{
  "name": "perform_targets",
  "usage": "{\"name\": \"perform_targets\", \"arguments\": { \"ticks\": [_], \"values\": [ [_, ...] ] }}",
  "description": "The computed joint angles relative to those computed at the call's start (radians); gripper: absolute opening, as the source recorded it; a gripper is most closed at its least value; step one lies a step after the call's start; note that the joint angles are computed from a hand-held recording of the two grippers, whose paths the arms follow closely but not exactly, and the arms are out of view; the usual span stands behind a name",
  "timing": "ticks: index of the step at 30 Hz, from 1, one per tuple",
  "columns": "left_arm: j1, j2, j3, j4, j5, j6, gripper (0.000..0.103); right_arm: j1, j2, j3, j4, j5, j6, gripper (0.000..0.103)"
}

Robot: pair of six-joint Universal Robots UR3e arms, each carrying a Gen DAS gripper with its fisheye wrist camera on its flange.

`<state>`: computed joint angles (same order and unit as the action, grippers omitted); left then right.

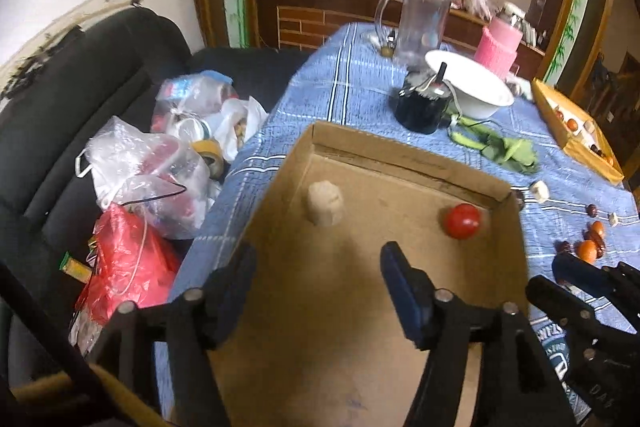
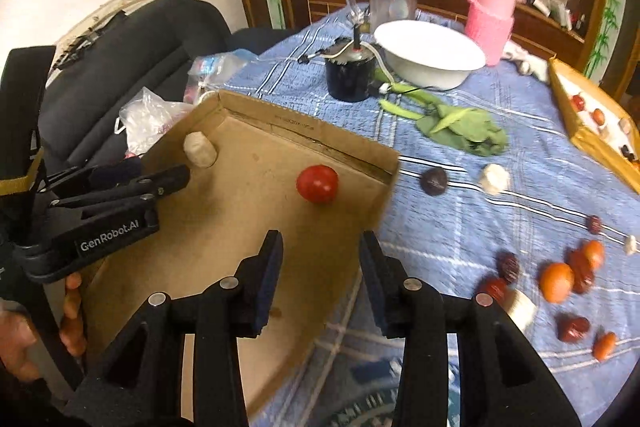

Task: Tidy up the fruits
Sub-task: 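Grasp a small orange with the right gripper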

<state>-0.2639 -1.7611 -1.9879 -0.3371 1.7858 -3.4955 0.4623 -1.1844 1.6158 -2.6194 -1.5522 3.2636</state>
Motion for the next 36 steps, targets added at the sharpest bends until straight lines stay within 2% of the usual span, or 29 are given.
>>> {"name": "perform_targets", "arguments": {
  "ticks": [3,7,12,21,26,31,36],
  "values": [
    [-0.054,0.035,-0.023,-0.001,0.052,-0.046,0.072,-0.012,-0.091,0.100,-0.034,-0.006,-0.008,0.041],
    [-0.151,0.046,-0.007,-0.025,0.124,-0.119,0.075,-0.020,-0.192,0.209,-0.076,-0.048,-0.034,0.057],
    [-0.298,-0.012,0.097,-0.097,0.242,-0.207,0.077,-0.078,-0.350,0.366,-0.115,-0.026,-0.089,0.058],
    [-0.496,-0.185,0.360,-0.265,0.354,-0.356,0.079,-0.308,-0.691,0.648,-0.055,0.105,-0.247,0.059],
    [-0.565,-0.297,0.541,-0.365,0.374,-0.401,0.080,-0.547,-0.945,0.779,0.106,0.237,-0.393,0.059],
    [-0.606,-0.406,0.720,-0.455,0.376,-0.427,0.081,-0.878,-1.220,0.833,0.416,0.405,-0.623,0.060],
    [-0.627,-0.499,0.874,-0.542,0.373,-0.441,0.081,-1.170,-1.391,0.828,0.708,0.534,-0.867,0.066]
  ]
}}
